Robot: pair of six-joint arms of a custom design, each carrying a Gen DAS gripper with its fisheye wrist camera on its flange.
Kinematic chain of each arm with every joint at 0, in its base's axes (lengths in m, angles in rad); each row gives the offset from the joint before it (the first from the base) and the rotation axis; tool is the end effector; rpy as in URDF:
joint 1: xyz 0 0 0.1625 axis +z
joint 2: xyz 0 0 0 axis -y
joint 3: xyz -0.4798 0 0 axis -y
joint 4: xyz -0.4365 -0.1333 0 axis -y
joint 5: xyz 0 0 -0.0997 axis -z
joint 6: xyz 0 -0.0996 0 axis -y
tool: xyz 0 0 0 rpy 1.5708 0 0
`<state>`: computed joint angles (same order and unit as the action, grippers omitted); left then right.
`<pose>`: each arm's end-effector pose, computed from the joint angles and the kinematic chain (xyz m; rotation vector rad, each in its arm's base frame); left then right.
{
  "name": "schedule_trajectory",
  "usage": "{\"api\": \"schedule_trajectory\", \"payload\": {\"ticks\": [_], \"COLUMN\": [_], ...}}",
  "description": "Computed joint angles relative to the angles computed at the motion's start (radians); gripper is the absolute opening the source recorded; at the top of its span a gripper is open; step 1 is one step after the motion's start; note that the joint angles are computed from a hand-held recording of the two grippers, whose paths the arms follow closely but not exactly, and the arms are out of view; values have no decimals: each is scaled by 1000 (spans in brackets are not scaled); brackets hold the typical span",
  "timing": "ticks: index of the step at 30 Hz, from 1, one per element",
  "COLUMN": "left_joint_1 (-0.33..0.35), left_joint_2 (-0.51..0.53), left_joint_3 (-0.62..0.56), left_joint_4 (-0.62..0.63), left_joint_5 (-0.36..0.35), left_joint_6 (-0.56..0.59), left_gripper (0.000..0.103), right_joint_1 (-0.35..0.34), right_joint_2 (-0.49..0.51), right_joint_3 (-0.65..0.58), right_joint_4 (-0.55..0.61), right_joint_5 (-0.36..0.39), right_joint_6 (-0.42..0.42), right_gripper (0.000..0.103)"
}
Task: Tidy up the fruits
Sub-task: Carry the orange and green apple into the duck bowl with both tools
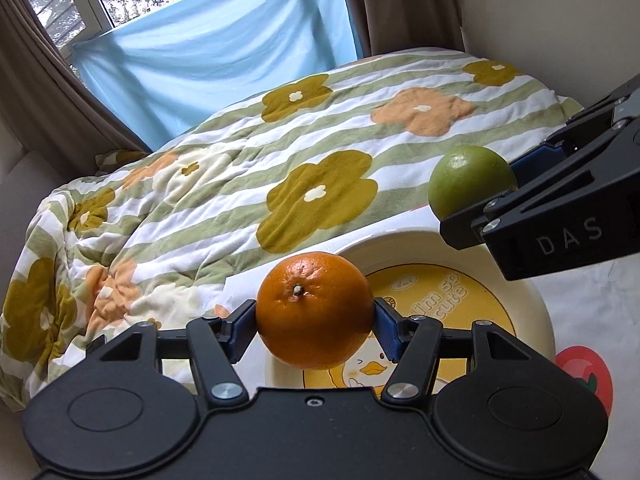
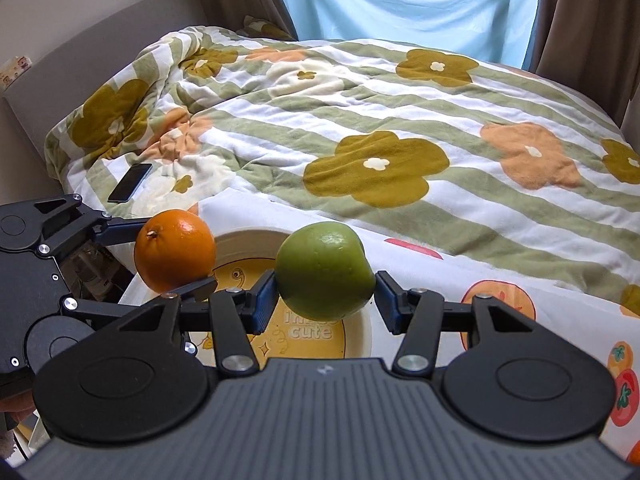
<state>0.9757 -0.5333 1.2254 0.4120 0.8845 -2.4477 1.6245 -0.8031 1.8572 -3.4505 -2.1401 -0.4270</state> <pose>-0.2269 -0.6855 0.0142 1.2722 2.0302 -0.5246 0.1159 -0.6729 0.1446 0.2619 -2.3100 0.8672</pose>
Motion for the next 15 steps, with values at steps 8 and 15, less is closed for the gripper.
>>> {"api": "schedule_trajectory", "payload": {"ticks": [8, 15], "left_joint_1": [30, 30], "left_joint_2": [70, 64], "left_joint_3": [-64, -49], "left_joint_4": [24, 6], "left_joint_5": [31, 37], "left_joint_6": [77, 118], "left_gripper": [65, 78], "right_joint_1": [-21, -19], "right_joint_2": [30, 31], "right_joint_3": [-36, -34], "right_joint_4": [20, 26], "right_joint_5": [-20, -19], "right_joint_6": [48, 52], "right_gripper": [67, 67]}}
